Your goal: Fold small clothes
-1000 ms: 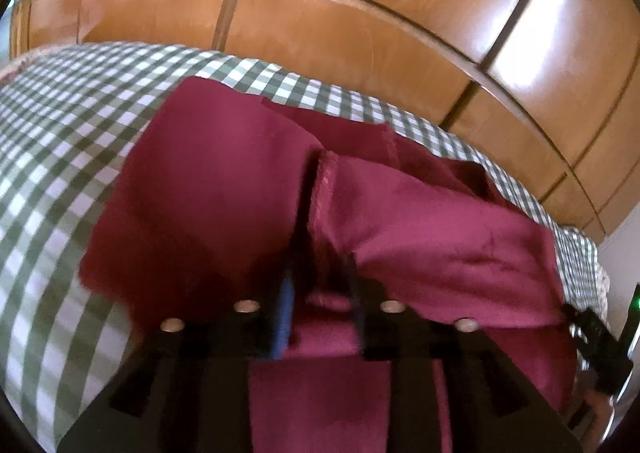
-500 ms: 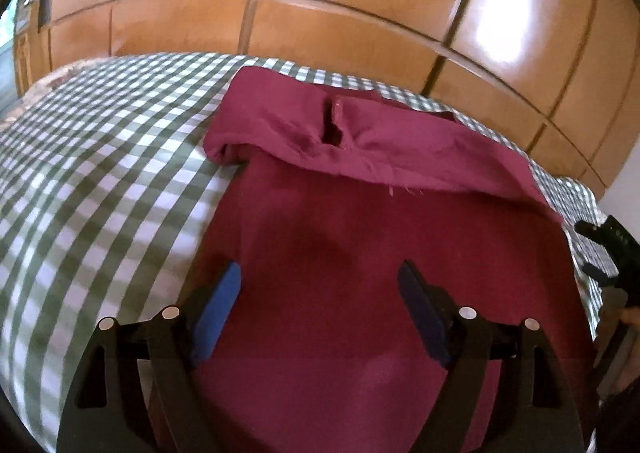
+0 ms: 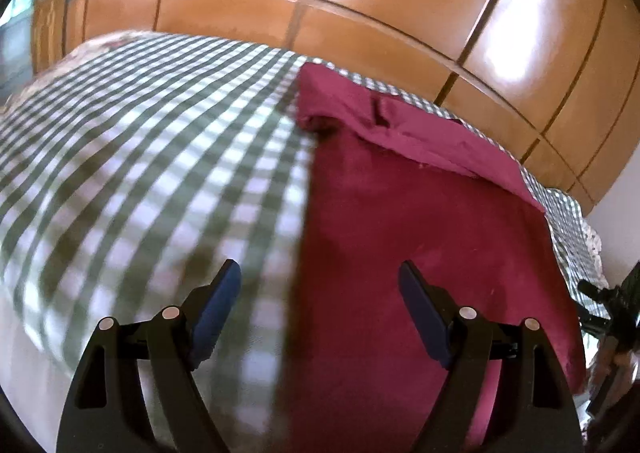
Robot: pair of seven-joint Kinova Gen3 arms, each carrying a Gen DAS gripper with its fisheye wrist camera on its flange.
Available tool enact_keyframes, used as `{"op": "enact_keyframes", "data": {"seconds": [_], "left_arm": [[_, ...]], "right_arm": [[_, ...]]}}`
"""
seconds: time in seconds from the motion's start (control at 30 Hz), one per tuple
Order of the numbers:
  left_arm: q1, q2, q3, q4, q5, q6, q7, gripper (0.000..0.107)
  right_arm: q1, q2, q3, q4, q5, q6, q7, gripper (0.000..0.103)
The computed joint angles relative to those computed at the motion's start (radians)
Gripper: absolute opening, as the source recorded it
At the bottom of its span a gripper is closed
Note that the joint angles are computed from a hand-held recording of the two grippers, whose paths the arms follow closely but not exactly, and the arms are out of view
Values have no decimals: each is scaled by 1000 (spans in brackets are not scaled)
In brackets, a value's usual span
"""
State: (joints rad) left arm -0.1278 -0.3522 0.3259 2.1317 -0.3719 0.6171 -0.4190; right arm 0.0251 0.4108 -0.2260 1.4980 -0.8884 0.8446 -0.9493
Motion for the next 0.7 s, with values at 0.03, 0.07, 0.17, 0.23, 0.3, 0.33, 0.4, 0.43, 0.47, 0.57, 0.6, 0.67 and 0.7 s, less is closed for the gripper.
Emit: {"op": "enact_keyframes", "data": {"seconds": [0.03,0.07,0.17,0.23,0.3,0.33,0.4,0.43,0.47,0.57,0.6,0.67,0.7], "left_arm": [[34,-18,-45,13,33,2,-38,80],[53,-33,-73,25,59,-5,-65,79],[84,-81,-127,59,133,-13,-139,65],[93,-107,-144,79,177,-23,-177,57],[130,-132,-193,108,244,-60,-231,55],[152,-140,-220,120,276,-79,-260,55],[208,-155,-274,142,339,-114,-324,55],[233,-158,-297,150,366,-126,-354,55],[273,-161,-333,161,400,-143,-393,55],[339,-166,-398,185,481,-175,-471,55],[350,-167,-411,189,504,-182,-490,54],[383,-160,-442,187,550,-173,-533,36],[391,-153,-450,178,567,-152,-551,29]], "right_arm": [[22,-5,-8,14,-17,16,26,68],[33,-9,-11,26,-32,25,44,67],[69,-12,-8,52,-83,84,85,57],[87,-5,-1,59,-118,131,103,50],[107,6,6,67,-150,188,122,49],[114,11,8,71,-160,221,136,49],[110,18,14,69,-163,267,153,48],[109,27,12,62,-152,306,162,48],[97,33,17,54,-145,328,165,49],[74,27,25,60,-121,354,195,47],[65,19,29,68,-119,343,201,40],[52,14,37,72,-114,335,199,23],[50,15,38,69,-114,340,202,21]]}}
